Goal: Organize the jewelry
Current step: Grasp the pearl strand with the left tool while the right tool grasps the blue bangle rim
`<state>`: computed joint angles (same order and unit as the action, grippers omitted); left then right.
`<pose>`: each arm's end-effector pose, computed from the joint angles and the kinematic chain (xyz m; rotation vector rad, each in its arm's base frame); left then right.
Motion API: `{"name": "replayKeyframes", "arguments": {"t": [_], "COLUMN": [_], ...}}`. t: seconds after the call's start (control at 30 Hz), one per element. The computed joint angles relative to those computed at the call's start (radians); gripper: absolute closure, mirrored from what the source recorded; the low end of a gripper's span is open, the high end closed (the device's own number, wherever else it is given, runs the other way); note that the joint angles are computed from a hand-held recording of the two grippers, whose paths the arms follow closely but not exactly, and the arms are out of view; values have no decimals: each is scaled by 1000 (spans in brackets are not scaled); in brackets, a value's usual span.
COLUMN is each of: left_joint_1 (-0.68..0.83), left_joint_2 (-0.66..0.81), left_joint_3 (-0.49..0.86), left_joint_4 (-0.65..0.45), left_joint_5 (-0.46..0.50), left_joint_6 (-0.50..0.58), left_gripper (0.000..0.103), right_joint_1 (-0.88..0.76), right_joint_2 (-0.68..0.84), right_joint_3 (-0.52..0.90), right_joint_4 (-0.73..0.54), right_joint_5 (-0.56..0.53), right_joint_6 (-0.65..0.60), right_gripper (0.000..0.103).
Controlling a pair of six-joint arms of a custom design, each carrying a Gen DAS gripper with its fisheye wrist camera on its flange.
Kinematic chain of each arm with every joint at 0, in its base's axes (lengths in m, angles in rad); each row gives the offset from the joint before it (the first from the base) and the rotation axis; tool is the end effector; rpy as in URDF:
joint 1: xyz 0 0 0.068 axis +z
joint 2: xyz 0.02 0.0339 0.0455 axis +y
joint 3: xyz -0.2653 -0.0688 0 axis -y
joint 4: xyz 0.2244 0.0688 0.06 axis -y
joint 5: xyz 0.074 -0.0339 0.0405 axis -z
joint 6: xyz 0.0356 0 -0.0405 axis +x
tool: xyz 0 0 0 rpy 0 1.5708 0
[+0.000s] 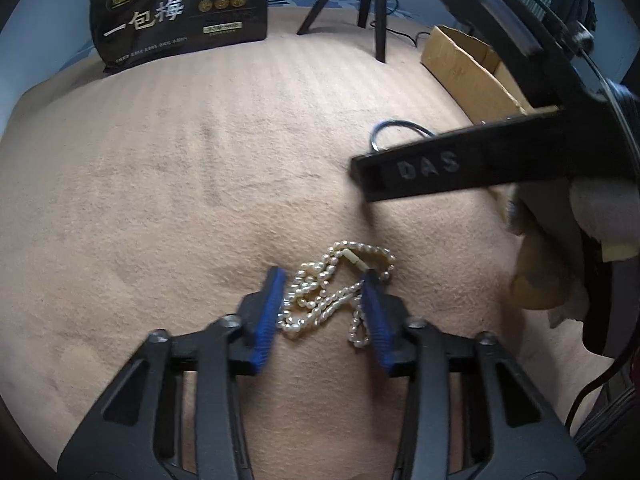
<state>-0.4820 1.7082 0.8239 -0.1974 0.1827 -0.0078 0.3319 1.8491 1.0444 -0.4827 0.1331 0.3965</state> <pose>0.2594 -0.1430 0.1445 0.6898 2.5935 -0.4008 0.3062 0.1005 0.1436 0.1183 2.8274 -0.0324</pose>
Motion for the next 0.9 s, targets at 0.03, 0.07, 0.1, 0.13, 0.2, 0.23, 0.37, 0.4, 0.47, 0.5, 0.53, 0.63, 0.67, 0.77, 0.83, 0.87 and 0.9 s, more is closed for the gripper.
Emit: {"name": "replayKeyframes", "arguments": {"t": [0.03,0.07,0.1,0.13,0.2,0.23,0.37,0.4,0.47,0.5,0.53,0.63,0.67,0.77,0.83,0.87,0.9], "left_joint_1": [7,15,19,20,19,19,32,37,47,56,61,91,102,127,142,149,153], "left_joint_2": [2,3,5,4,3,1,-17,-25,-29,-36,-40,-60,-70,-110,-124,-133,-143], "left_joint_3": [3,3,4,3,3,3,-6,-10,-9,-12,-11,-8,-7,-7,1,6,8], "left_joint_4": [0,-2,-1,0,-2,-5,-15,-22,-28,-32,-35,-48,-53,-72,-81,-89,-94], "left_joint_5": [3,8,12,11,10,11,25,33,48,55,59,88,101,123,140,147,153], "left_joint_6": [0,4,5,4,7,8,10,6,2,-1,-4,-10,-13,-18,-20,-20,-22], "left_gripper": [75,77,78,81,86,91,97,97,98,98,98,98,98,102,102,102,102], "right_joint_1": [1,1,0,0,0,-2,3,6,-8,-11,-11,-16,-24,-28,-21,-16,-10], "right_joint_2": [-3,-7,-14,-20,-43,-52,-87,-96,-101,-108,-115,-165,-176,-221,-242,-257,-262], "right_joint_3": [-1,-2,-7,-11,-34,-45,-87,-92,-89,-89,-87,-119,-119,-131,-127,-128,-122], "right_joint_4": [-3,-6,-7,-9,-4,1,15,15,12,8,2,1,-1,-12,-24,-31,-37], "right_joint_5": [2,3,3,2,-3,-10,-11,-10,-16,-18,-17,-19,-22,-24,-24,-21,-18], "right_joint_6": [-1,-2,-3,-4,-3,-4,-8,-4,-16,-17,-15,-10,-17,-19,-12,-12,-8], "right_gripper": [14,18,20,25,30,30,30,30,30,30,30,30,30,30,30,30,30]}}
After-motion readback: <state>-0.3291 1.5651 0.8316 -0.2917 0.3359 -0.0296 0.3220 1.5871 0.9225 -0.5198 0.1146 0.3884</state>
